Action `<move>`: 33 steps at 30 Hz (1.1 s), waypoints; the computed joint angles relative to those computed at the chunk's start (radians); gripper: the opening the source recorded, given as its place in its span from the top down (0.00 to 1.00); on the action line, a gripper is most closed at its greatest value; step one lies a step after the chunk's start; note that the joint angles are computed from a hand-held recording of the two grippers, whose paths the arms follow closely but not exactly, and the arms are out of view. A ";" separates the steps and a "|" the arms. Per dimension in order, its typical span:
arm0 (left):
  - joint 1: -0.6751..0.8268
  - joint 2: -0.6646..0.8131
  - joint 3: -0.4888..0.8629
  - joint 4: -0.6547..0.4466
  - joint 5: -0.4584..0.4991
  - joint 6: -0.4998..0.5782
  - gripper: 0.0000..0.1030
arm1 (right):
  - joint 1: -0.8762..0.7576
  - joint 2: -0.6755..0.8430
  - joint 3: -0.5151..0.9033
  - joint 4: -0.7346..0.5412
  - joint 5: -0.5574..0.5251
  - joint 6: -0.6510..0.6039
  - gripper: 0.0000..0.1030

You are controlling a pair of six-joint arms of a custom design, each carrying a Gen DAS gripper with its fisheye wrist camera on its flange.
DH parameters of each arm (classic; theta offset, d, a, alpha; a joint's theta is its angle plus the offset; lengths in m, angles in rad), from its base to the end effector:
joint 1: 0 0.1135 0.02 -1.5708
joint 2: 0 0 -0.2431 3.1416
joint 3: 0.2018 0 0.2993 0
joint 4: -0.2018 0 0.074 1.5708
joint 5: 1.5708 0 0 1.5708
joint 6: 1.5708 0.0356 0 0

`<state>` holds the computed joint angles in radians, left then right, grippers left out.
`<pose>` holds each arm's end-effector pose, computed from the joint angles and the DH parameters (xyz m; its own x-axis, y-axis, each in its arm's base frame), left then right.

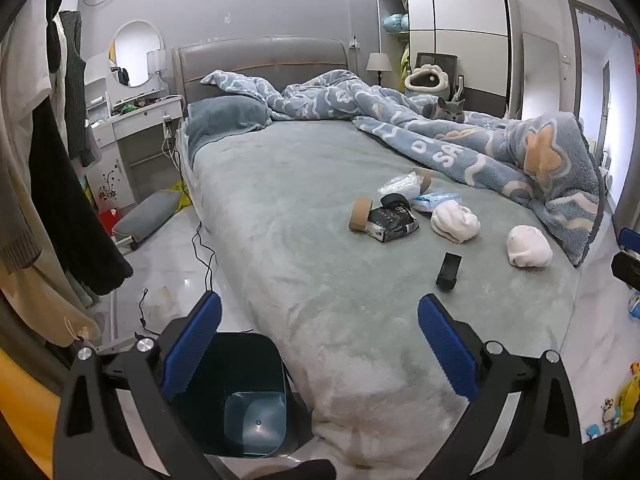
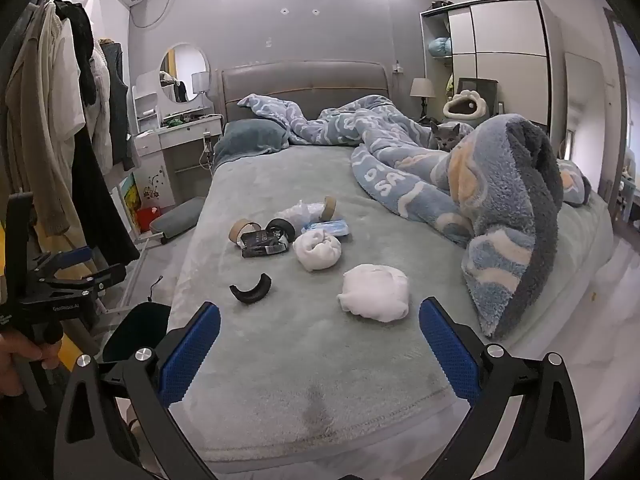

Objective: Collect trash

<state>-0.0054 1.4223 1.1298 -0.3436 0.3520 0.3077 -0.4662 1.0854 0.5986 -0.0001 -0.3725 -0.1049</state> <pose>0.3684 -0.0143 0.2630 -0.4806 0.2869 -0.8287 0.4491 0.8922 0.0484 0.2635 -0.1181 0.1942 -0.4294 0.1069 -0.8968 0.0869 0.9933 0.0768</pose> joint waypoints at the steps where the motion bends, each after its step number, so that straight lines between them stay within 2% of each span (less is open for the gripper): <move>1: -0.001 0.000 -0.001 0.001 -0.003 0.001 0.03 | 0.000 0.000 0.001 -0.003 0.001 -0.002 0.03; 9: 0.000 -0.002 -0.003 0.004 -0.002 0.001 0.03 | 0.016 -0.005 0.003 -0.011 0.030 -0.015 0.03; 33: -0.007 -0.002 -0.017 0.006 -0.009 0.000 0.03 | 0.017 0.003 0.009 -0.006 0.026 -0.017 0.03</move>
